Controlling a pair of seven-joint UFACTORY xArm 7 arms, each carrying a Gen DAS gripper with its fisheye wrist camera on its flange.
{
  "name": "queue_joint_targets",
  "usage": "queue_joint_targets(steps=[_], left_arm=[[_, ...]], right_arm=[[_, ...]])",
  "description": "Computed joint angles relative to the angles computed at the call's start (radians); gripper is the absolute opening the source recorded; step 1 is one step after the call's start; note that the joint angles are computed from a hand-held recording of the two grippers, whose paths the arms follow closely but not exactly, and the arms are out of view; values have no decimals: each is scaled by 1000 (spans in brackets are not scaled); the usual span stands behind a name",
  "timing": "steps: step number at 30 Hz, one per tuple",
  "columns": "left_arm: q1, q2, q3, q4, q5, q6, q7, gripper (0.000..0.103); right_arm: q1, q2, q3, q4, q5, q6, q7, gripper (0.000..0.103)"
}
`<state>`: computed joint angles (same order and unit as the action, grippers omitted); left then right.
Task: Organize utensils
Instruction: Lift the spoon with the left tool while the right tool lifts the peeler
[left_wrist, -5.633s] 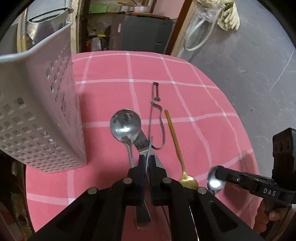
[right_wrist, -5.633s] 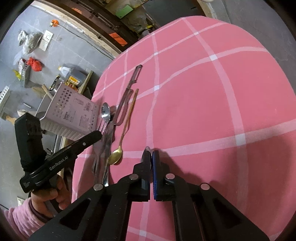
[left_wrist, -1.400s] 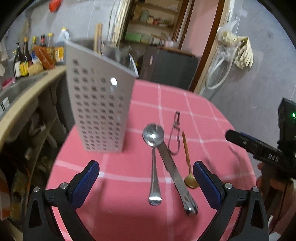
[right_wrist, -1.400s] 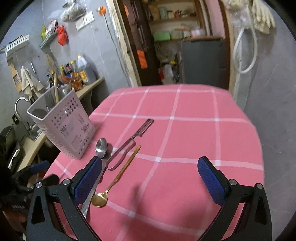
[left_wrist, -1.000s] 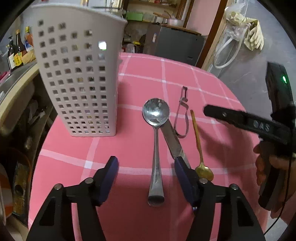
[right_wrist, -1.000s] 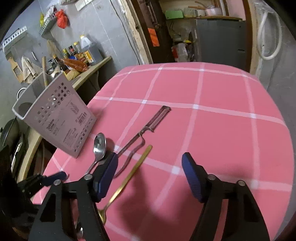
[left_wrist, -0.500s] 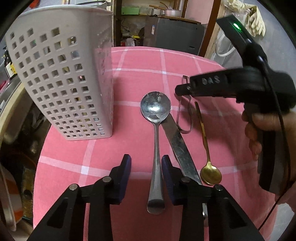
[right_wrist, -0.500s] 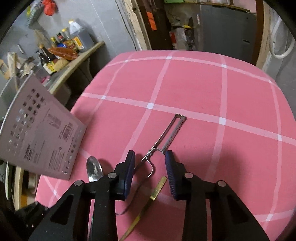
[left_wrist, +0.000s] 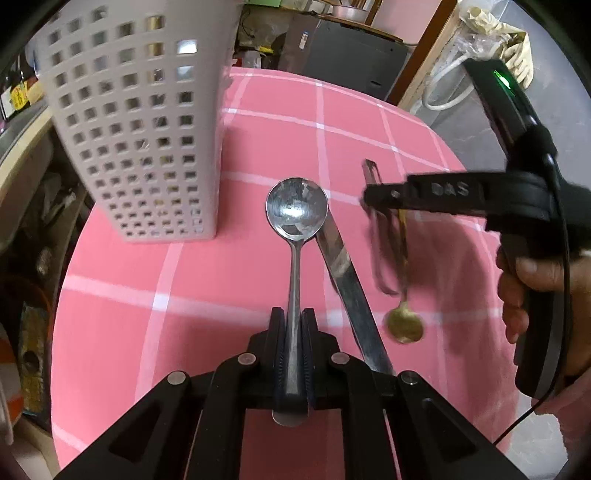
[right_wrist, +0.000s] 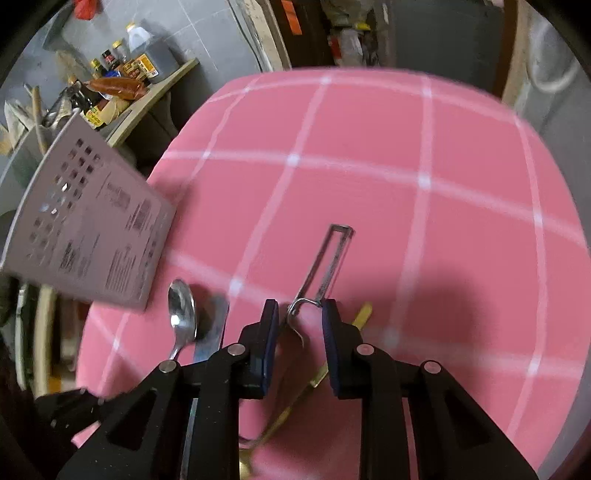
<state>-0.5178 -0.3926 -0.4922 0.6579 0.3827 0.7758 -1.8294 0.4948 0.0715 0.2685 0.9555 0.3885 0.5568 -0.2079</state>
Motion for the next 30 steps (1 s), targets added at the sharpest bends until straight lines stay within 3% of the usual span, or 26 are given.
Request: queue_joint_targets(steps=[4, 7, 10, 12, 21, 30], left_arm=[[-35, -25, 26, 2, -62, -10, 55, 9], [-59, -40, 45, -44, -145, -91, 78, 9], [-66, -51, 28, -44, -166, -77, 102, 10], [-71, -69, 24, -66, -187, -118, 96, 10], [-65, -122, -7, -107, -220, -122, 79, 13], [32, -130, -27, -130, -101, -212, 76, 21]], right_arm=[[-12, -73, -7, -79, 112, 33, -80, 21], [-8, -120, -24, -121, 172, 74, -125, 19], [-4, -159, -42, -152, 186, 106, -151, 17], [-3, -163, -51, -157, 195, 110, -167, 18], [-7, -87, -36, -86, 108, 92, -101, 23], [-5, -24, -17, -13, 25, 80, -46, 23]])
